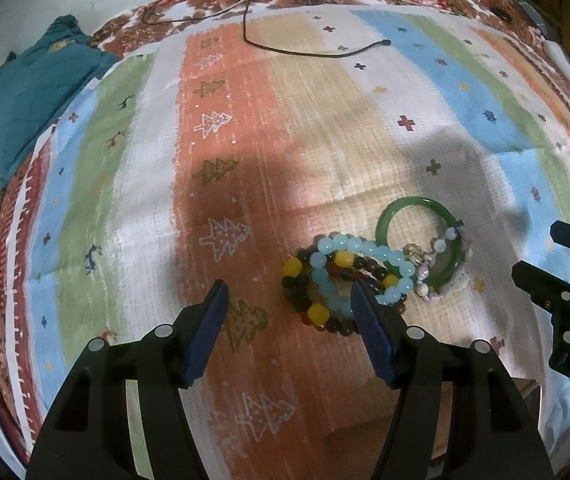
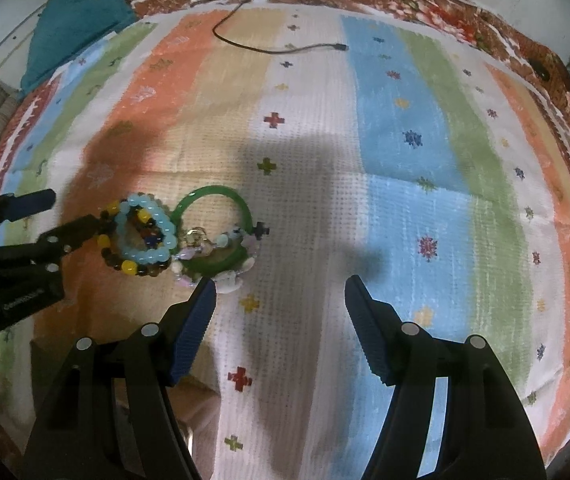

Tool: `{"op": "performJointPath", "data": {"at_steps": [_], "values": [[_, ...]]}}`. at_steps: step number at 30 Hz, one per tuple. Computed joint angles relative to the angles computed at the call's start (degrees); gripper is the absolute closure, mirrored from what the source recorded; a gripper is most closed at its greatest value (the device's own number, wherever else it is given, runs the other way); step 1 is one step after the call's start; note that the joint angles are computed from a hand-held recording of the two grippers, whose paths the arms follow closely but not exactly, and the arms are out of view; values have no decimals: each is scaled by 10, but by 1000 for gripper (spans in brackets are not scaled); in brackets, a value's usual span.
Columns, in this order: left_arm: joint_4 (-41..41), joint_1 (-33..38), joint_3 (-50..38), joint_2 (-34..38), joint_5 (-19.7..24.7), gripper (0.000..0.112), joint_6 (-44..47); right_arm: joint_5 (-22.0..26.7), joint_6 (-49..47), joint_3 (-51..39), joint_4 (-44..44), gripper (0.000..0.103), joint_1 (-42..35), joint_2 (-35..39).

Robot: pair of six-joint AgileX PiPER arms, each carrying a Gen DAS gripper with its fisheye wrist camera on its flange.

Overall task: Organize jewelry
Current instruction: 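Move both open tools back to the remaining bracelets, then grasp the light-blue bracelet with the left tool while the right tool grasps the pearl bracelet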

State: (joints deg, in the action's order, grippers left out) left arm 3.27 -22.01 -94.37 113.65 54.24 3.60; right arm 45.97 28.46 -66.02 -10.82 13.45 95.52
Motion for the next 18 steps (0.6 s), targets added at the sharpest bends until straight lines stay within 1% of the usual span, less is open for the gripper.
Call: {"op": "performJointPath", "data": {"at_steps": [10, 16, 18], "values": [[-6, -3, -39, 38, 12, 49, 20, -1, -22, -22, 13, 36, -9, 33], [-4, -3, -72, 67, 30, 49, 23, 4, -30, -42, 14, 37, -11, 58], [-4, -5, -76, 71, 29, 49, 30, 2, -31, -45, 16, 36, -14, 62]]}}
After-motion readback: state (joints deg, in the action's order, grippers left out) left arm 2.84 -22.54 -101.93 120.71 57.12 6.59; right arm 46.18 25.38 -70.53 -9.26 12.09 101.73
